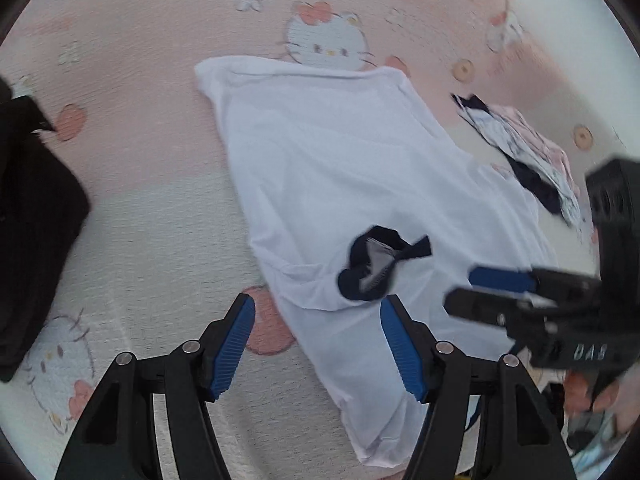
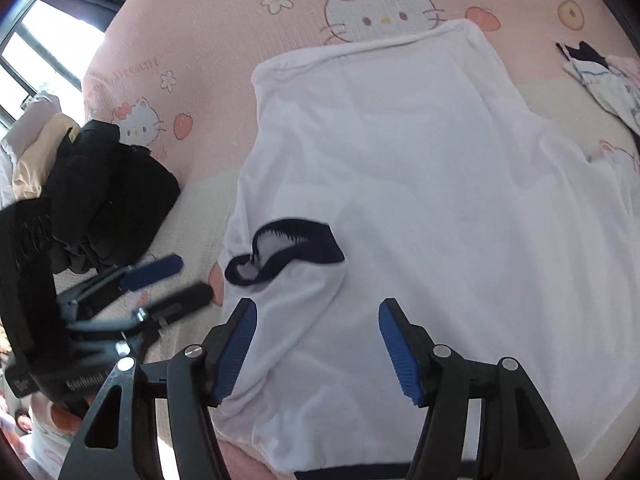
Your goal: Fold clothes
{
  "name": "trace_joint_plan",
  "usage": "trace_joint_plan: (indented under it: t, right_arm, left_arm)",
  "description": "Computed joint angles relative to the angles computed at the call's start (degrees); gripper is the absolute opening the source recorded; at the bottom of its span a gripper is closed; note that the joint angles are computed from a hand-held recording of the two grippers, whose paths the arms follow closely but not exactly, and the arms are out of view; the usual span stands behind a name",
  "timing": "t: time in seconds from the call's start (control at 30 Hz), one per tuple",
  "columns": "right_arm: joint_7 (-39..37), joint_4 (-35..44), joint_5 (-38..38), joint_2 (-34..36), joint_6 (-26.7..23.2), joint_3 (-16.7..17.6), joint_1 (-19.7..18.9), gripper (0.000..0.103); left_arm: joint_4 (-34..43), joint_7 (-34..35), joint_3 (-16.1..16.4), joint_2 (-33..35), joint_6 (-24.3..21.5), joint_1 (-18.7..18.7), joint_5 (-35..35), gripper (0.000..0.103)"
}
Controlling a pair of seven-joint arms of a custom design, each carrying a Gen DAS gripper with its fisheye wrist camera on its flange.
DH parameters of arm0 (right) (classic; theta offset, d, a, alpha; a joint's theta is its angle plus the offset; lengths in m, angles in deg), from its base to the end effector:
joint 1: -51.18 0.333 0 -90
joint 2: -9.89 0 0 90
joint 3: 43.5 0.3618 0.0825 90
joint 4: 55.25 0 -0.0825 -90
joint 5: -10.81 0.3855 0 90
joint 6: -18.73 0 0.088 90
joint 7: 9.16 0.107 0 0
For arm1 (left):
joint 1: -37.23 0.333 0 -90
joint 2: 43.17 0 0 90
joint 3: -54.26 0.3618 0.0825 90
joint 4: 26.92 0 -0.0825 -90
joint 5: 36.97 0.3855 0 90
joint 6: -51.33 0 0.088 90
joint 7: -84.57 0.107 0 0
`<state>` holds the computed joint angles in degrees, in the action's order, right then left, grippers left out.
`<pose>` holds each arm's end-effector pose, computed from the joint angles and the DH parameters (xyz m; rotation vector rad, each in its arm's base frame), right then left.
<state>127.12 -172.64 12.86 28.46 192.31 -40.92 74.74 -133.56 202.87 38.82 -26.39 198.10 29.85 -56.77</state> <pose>0.5909 0.2842 0.3990 -1.3813 2.0678 -0.0930 0.6278 -0.2405 0.4540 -1.3625 2.6267 -0.7696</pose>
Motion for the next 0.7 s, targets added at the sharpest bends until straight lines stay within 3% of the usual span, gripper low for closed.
trace_joint_plan:
  t: [0.1, 0.17, 0.23, 0.27, 0.33, 0.47, 0.5, 0.6, 0.7]
  right_arm:
    - [-10.77, 0.97, 6.95, 2.04, 1.99, 11.10, -9.91, 0.063]
    - [-15.28, 1.63, 7.49, 2.29, 0.01, 12.38, -11.49, 0.063]
    - [-16.10, 2.99, 5.30, 2.47, -3.12, 8.03, -7.88, 0.063]
    - [-15.12, 3.42, 2.95, 2.88, -2.40, 4.75, -4.87, 0.063]
    - [-15.09, 3.42, 0.79, 3.36, -0.68, 1.73, -2.12, 0.063]
    - [-2.50, 3.40, -12.43, 3.98, -0.22, -13.14, 10.78, 0.063]
    - [-1.91, 3.17, -12.69, 4.22, 0.72, -14.37, 11.91, 0.063]
    - [-0.25, 3.21, -13.47, 4.52, 0.39, -12.94, 10.54, 0.062]
    - [-1.07, 3.66, -13.93, 5.01, -0.36, -10.52, 8.41, 0.057]
  left_arm:
    - [1.09, -2.40, 1.07, 0.97, -1.53, -1.44, 4.03, 0.063]
    - [1.39, -3.68, 1.46, 1.22, -2.12, -1.82, 5.79, 0.063]
    - [2.20, -4.81, 1.40, 1.63, -3.03, -1.61, 5.90, 0.063]
    - [2.49, -4.62, 1.01, 1.82, -3.17, -1.19, 5.07, 0.063]
    - [3.19, -5.06, 0.70, 2.30, -3.26, -0.85, 4.07, 0.063]
    - [4.84, -6.70, 0.88, 3.55, -4.20, -1.40, 5.16, 0.062]
    - [5.45, -6.95, 0.80, 4.02, -4.88, -1.44, 5.31, 0.059]
    - [6.04, -7.48, 0.55, 4.64, -5.71, -1.59, 5.40, 0.045]
    - [6.56, -8.06, 0.49, 5.50, -6.00, -1.90, 5.83, 0.041]
